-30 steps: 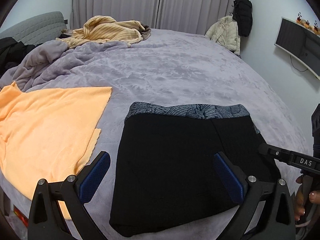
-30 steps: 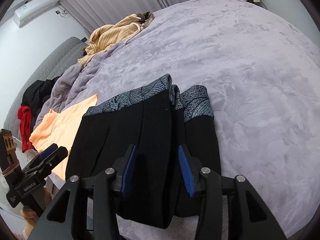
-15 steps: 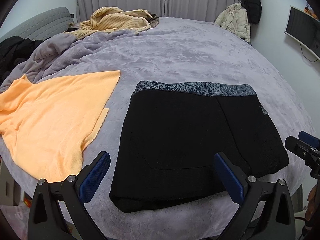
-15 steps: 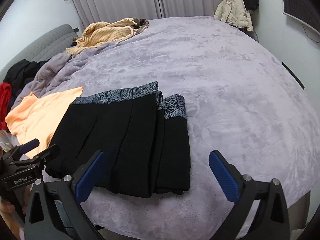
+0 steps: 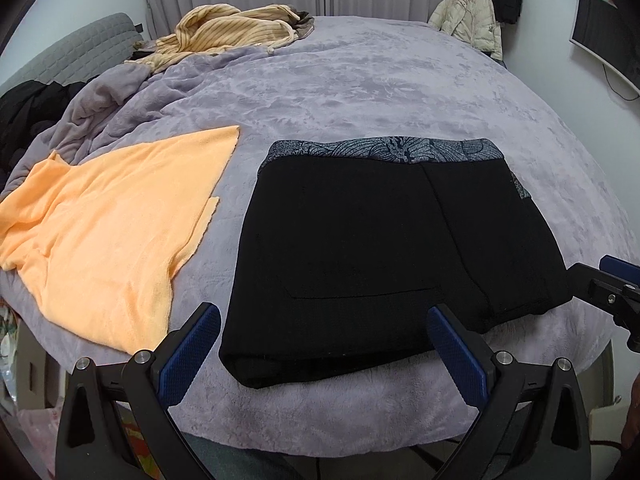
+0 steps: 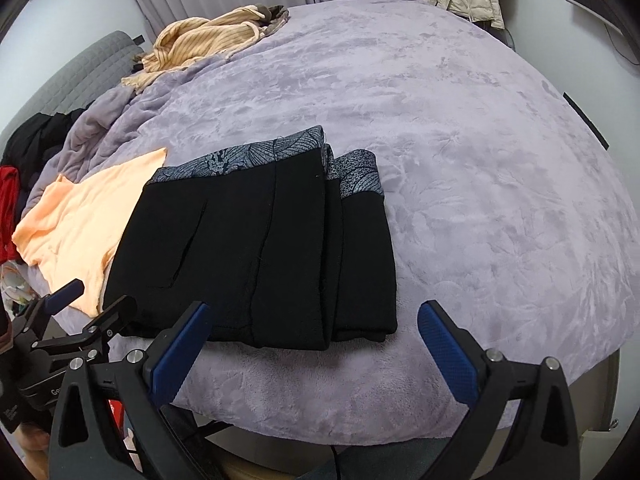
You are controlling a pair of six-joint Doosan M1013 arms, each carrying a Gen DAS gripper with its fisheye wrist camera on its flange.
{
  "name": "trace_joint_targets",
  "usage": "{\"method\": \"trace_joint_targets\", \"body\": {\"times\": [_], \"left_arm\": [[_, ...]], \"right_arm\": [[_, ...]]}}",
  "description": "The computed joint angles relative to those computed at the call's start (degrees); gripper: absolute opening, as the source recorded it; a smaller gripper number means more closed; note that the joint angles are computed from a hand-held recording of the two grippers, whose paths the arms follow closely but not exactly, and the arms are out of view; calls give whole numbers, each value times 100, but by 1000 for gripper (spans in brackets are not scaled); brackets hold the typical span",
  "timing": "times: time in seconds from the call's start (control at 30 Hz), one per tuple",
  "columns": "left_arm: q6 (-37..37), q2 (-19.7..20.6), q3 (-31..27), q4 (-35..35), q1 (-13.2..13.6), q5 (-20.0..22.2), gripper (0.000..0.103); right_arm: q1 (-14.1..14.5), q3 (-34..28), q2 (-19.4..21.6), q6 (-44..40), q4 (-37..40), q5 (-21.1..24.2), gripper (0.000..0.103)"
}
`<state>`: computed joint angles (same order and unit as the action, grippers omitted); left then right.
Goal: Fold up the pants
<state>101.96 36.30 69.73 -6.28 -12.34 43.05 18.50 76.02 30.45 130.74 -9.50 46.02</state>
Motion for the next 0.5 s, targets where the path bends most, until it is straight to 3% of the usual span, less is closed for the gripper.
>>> {"method": "trace_joint_targets", "body": {"times": [0.2,0.4,0.5], "left_arm": [[-173,-57,-74,169,-54,224,103],[-180,-117,-98,226,-88,313,103],[-154,-132,-98,193,-89,325,103]], "right_arm": [[37,-211,-12,-395,361,247,103],[121,-500,88,-261,99,801,103],[122,-517,99,-283,123,844,103]]}}
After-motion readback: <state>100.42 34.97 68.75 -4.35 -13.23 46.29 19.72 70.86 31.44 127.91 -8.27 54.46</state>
